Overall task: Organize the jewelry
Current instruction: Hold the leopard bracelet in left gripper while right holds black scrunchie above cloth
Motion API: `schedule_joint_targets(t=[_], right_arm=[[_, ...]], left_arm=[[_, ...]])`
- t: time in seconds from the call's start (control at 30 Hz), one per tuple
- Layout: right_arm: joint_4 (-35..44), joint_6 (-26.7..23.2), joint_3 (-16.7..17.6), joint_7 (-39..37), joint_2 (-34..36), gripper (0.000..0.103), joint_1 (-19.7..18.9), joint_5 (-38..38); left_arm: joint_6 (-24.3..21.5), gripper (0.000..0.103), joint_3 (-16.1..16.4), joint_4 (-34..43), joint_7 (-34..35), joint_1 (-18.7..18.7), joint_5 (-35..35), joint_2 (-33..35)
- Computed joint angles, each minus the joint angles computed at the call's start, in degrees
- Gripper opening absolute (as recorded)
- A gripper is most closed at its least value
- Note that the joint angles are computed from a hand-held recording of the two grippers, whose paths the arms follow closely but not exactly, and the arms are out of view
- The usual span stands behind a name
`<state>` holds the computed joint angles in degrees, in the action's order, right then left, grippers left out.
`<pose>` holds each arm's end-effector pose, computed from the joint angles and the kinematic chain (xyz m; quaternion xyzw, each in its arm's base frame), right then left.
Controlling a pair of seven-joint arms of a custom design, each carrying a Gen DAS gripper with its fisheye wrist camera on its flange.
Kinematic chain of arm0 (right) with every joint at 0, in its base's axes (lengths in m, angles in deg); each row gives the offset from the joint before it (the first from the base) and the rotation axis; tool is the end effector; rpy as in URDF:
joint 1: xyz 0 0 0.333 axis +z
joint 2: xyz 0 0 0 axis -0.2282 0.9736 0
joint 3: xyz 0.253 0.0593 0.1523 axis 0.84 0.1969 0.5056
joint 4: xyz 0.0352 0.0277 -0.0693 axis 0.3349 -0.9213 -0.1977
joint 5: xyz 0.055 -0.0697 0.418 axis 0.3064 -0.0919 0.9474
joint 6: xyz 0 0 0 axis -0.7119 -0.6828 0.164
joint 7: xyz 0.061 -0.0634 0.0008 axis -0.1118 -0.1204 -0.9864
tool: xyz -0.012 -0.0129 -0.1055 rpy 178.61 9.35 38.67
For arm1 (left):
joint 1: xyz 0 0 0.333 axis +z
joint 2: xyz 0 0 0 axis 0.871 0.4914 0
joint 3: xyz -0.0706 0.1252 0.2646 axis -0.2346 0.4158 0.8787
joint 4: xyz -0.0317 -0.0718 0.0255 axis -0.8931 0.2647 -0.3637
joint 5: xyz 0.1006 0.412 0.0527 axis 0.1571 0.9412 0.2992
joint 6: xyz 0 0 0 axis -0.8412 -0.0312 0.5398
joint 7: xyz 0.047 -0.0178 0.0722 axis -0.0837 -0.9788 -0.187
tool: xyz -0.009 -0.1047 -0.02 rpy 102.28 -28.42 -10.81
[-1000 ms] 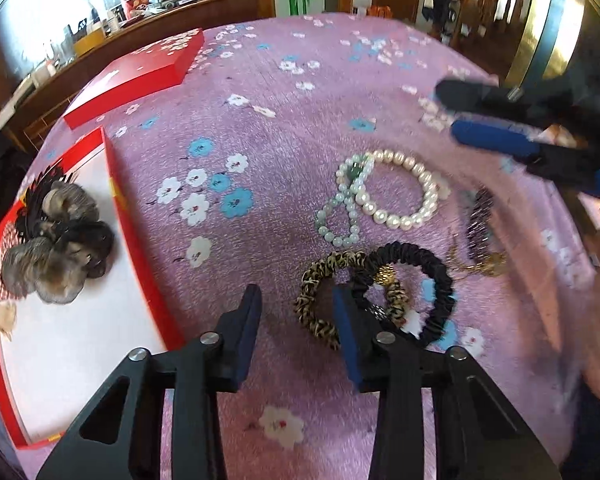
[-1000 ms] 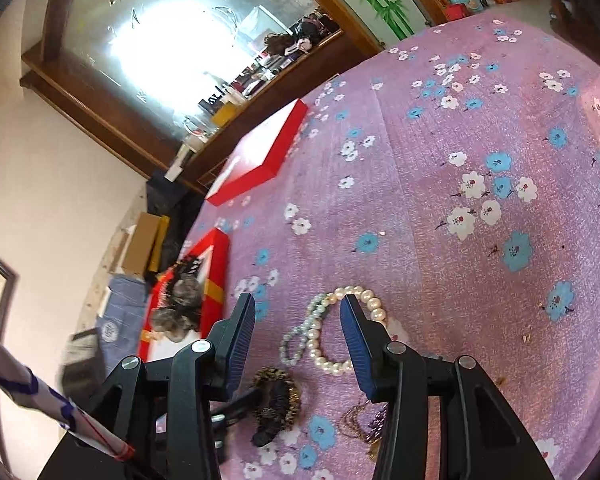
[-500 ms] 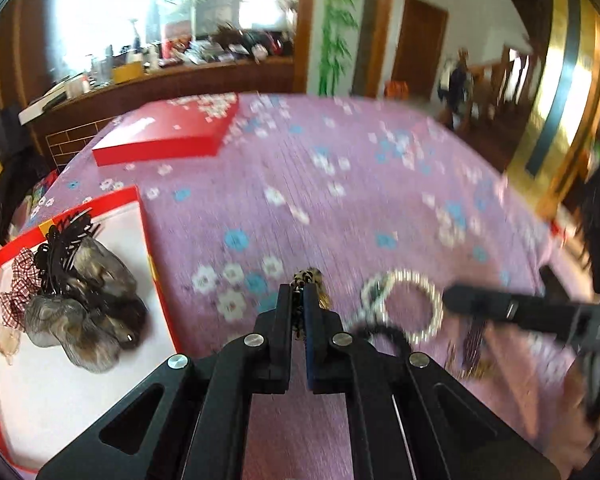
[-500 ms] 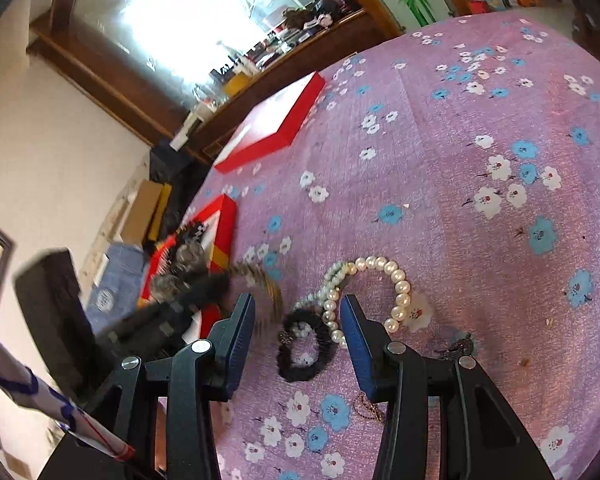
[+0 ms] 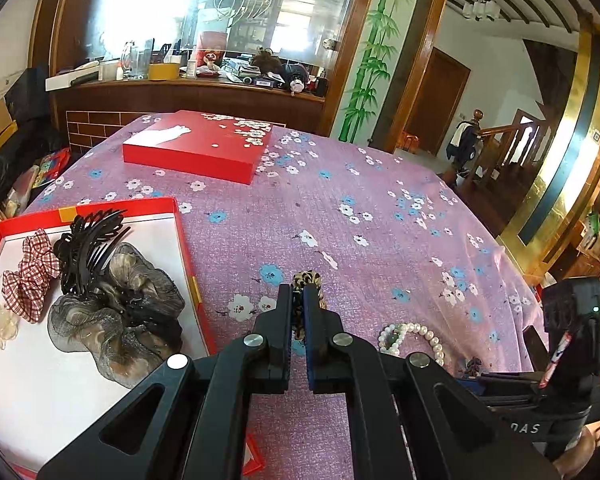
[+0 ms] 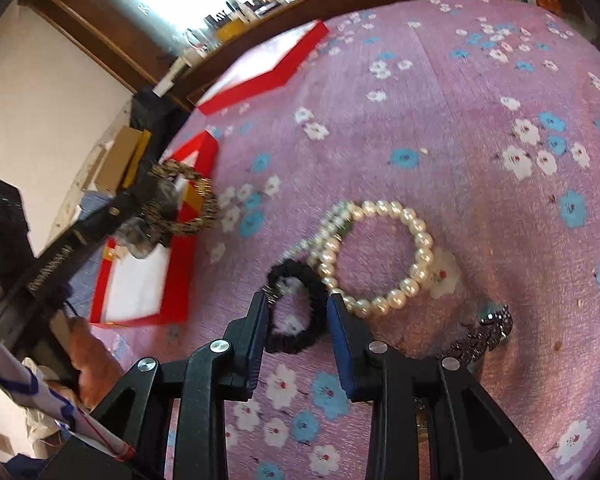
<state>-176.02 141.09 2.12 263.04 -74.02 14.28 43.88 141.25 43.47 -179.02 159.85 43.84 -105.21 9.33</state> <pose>0.3881 0.3919 0.4900 -0.5035 0.7804 -0.0521 0.3671 0.5000 -0.1995 0.5641 -0.4322 0.7839 -0.4365 0.0902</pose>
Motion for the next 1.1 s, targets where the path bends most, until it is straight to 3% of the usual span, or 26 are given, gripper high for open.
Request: schedule_joint_targets(t=[0.1,0.23,0.33,0.4,0.47,0.6,0.8,1.1], right_arm=[[0.16,-1.85,-0.71,-1.98,0.17,0.031,0.82,2.11],[1.75,-3.98,0.51,-0.86,1.07,0.031,-0.07,-0.94],[6.45,-12.0,1.83,-2.2,3.63,0.025,0.39,-5.15],[12.19,-22.72,2.95,-4.92,7.05,0.012,1.9,-8.67],[14.02,-26.93,2.5,-5.04,8.06,0.009,3.49,-10.28],[9.69,-23.1,1.42,2.36,3.5,0.008,3.83,-15.25],[4.87,-19.42,4.07,16.38,-2.85,0.009,0.88,-26.53],[5.09,-19.39,4.92,19.1,-3.41,0.009,0.01,-28.49]], left_arm=[[-0.06,0.005,-0.07,-0.34,0.17,-0.08,0.28,-0.34],[-0.45,0.005,-0.22,-0.69,0.58,-0.33,0.9,-0.6],[-0.39,0.005,-0.28,-1.23,1.1,-0.66,1.03,-1.05],[-0.03,0.005,-0.43,-1.58,1.26,-0.78,1.37,-1.26],[-0.04,0.005,-0.37,-1.76,1.45,-0.94,1.56,-1.37],[-0.06,0.005,-0.33,-2.15,1.94,-1.31,1.64,-1.66],[1.0,0.005,-0.46,-2.99,3.03,-1.9,1.68,-2.21],[4.68,0.005,-1.45,-5.8,4.56,-3.47,4.14,-3.67]])
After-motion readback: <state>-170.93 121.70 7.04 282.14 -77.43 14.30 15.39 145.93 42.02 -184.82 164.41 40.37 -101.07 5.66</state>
